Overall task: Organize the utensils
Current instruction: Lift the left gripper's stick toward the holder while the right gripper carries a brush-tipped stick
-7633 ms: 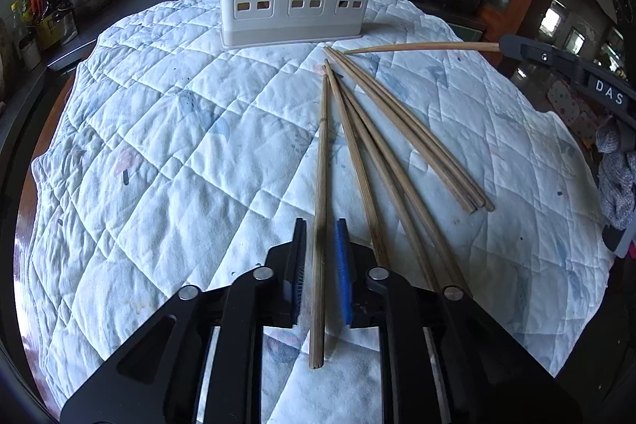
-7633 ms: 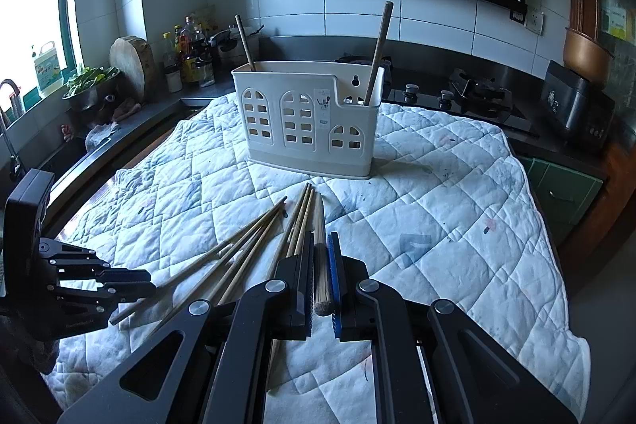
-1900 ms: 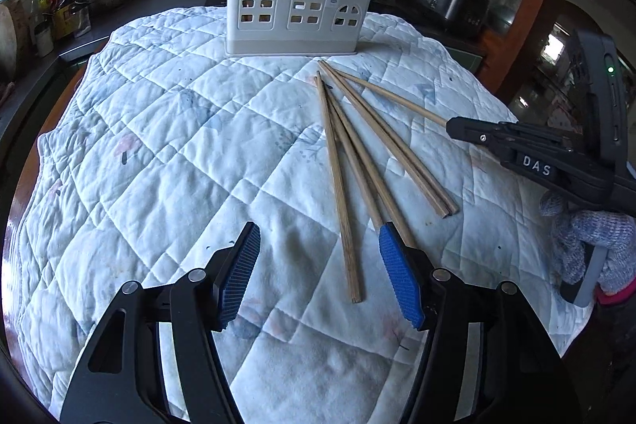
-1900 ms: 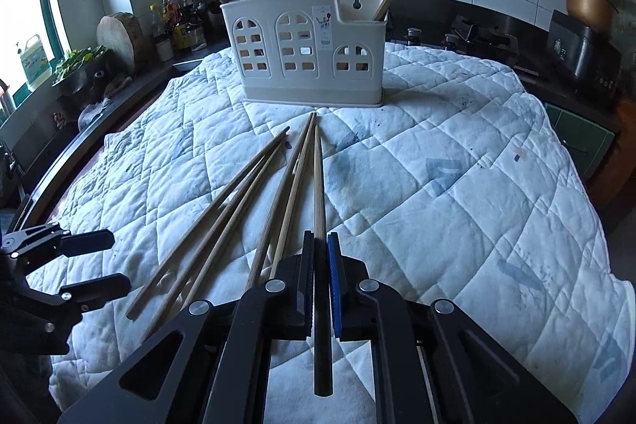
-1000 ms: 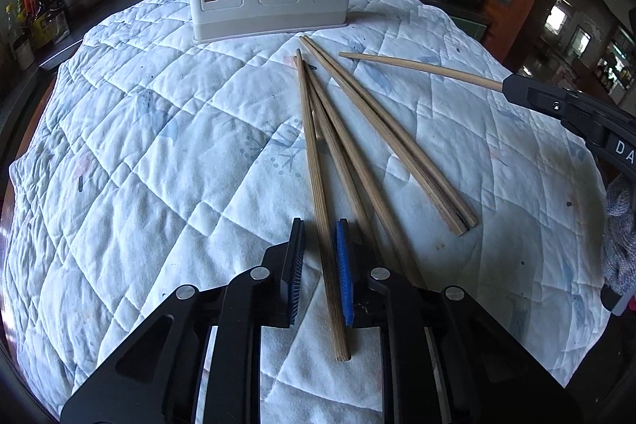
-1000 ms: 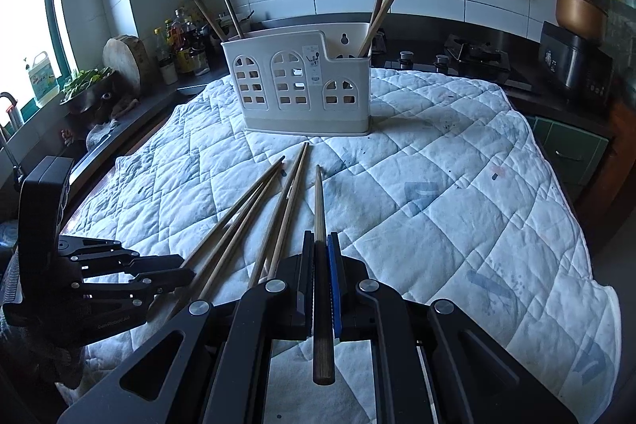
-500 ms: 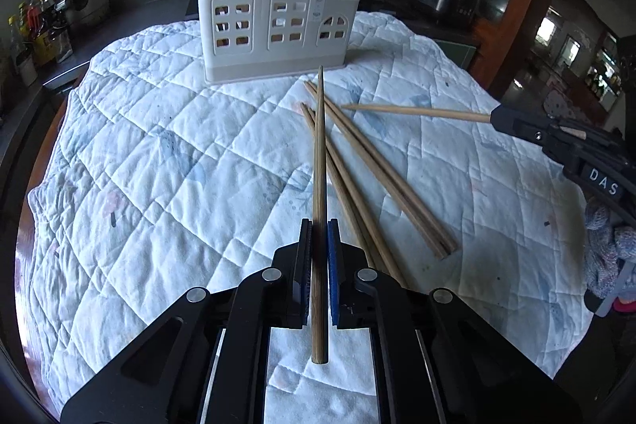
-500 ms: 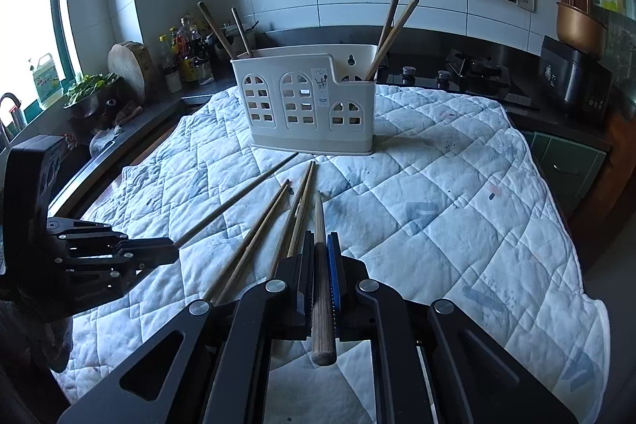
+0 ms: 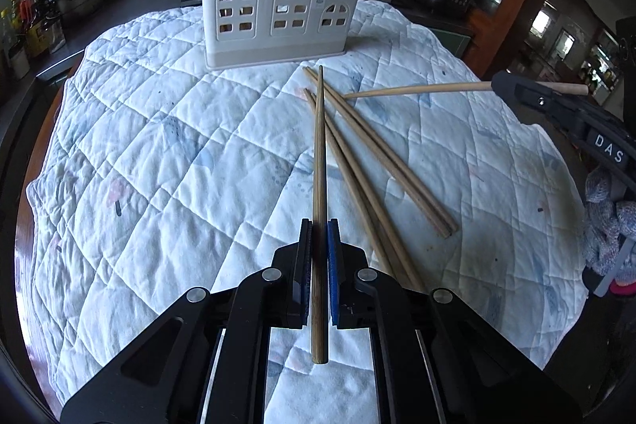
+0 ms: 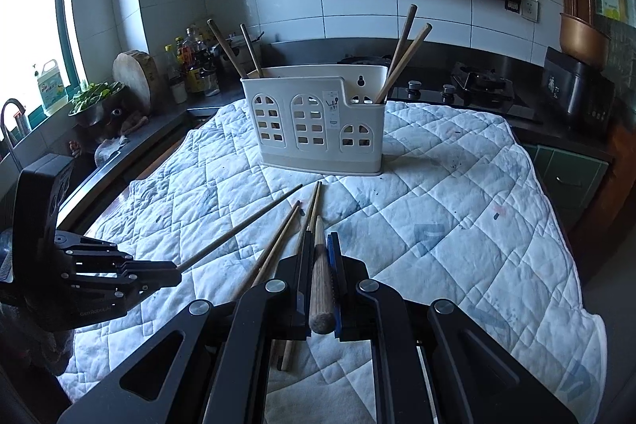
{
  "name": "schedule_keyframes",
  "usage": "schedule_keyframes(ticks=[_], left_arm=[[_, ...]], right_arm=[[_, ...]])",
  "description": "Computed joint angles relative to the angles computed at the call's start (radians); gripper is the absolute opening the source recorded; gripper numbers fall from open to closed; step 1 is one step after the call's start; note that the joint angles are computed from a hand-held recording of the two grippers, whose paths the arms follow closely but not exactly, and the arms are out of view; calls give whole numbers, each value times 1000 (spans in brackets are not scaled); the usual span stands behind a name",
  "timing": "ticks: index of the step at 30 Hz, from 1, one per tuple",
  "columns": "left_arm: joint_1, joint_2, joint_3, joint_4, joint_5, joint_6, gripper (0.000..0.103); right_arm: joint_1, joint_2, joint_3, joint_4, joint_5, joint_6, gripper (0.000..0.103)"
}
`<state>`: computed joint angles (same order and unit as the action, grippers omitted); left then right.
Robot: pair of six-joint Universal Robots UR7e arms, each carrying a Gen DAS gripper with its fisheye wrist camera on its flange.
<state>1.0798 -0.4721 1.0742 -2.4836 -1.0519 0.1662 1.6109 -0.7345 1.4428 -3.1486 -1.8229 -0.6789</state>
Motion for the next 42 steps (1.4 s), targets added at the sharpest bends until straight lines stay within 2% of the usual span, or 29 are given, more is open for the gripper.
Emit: schedule_keyframes(ticks=[5, 16, 21, 28, 30, 33, 39, 41, 42], left_arm=[[1, -7, 7, 20, 21, 5, 6], [-4, -6, -39, 160, 78, 17, 6], [-10, -16, -31, 123, 80, 36, 6], [-20, -21, -7, -27, 84, 82, 6], [-15, -25, -7, -26, 61, 79, 6], [-14, -27, 10, -20, 80, 77, 6], [0, -33, 48, 9, 90, 56, 12], [4, -29, 52, 14, 98, 49, 25], [6, -27, 54, 13, 100, 49, 26]], right_arm=[[-1, -1, 1, -4, 2, -6, 7], [6, -4, -5, -3, 4, -11, 7], [10, -2, -6, -7, 7, -13, 7], [17, -2, -17, -6, 14, -17, 7], [18, -3, -19, -2, 20, -15, 7], [22, 0, -21, -2, 20, -19, 7], [21, 3, -24, 2, 18, -18, 7], [21, 3, -24, 2, 17, -18, 7], [21, 3, -24, 1, 17, -18, 7]])
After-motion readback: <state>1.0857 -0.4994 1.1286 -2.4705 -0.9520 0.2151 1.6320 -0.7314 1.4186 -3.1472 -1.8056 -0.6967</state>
